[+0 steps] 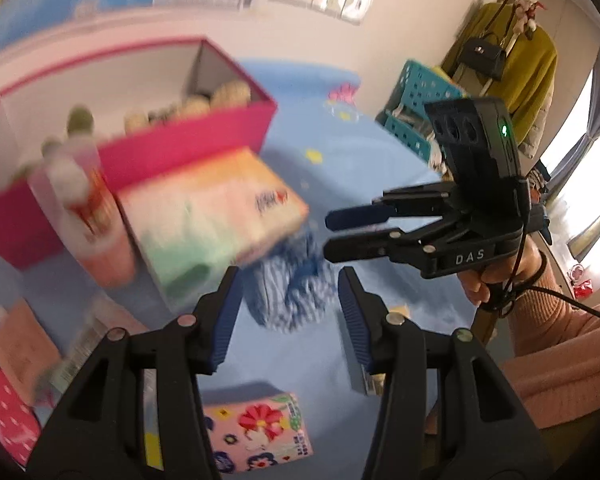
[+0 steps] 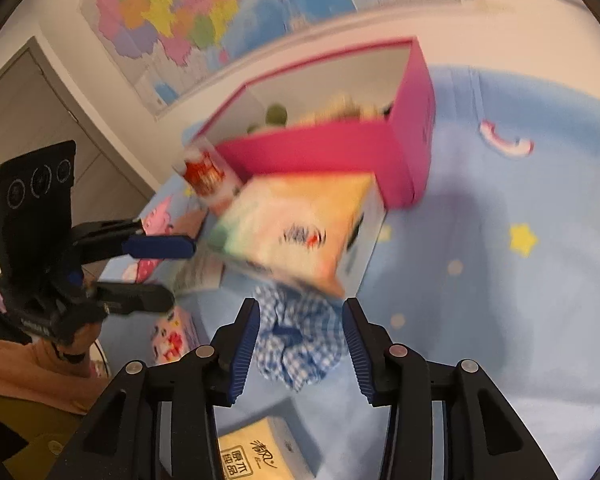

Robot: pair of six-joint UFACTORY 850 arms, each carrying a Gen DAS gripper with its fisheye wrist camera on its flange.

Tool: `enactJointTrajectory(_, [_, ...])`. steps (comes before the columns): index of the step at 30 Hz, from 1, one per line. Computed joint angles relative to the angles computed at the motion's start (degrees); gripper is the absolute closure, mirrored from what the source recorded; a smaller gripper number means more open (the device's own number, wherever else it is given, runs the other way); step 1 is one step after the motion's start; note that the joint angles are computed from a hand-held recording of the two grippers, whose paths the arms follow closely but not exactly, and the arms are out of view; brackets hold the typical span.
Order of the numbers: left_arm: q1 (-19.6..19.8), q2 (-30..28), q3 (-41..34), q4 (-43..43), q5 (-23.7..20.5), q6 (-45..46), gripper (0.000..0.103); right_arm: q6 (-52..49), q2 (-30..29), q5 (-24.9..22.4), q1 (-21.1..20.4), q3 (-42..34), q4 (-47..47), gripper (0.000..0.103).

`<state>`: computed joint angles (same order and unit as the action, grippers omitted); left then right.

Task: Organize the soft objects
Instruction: 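Reach the right tool to the blue gingham scrunchie and grasp it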

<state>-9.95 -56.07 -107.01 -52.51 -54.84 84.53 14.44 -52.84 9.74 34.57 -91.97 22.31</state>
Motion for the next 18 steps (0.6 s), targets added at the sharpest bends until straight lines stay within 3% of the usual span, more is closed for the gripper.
enactJointTrajectory(3, [-0.5,-0.2,0.7,1.9,0.8,-1.4,0.052,4.8,-1.3,-0.9,0.0,-1.2,-4.3,0.058])
enactJointTrajectory(11, [-1.4,-2.2,-0.7,4.9,1.3,-6.7,0.052,1.8,-1.8,0.0,-0.1,-1.3,0.3,0.057])
enactJointTrajectory(18, [-2.0,-4.0,-2.9,7.2,0.4,-11.0,0.052,8.6,-2.5,-0.2,-0.4,-2.2,-6.1,0.057])
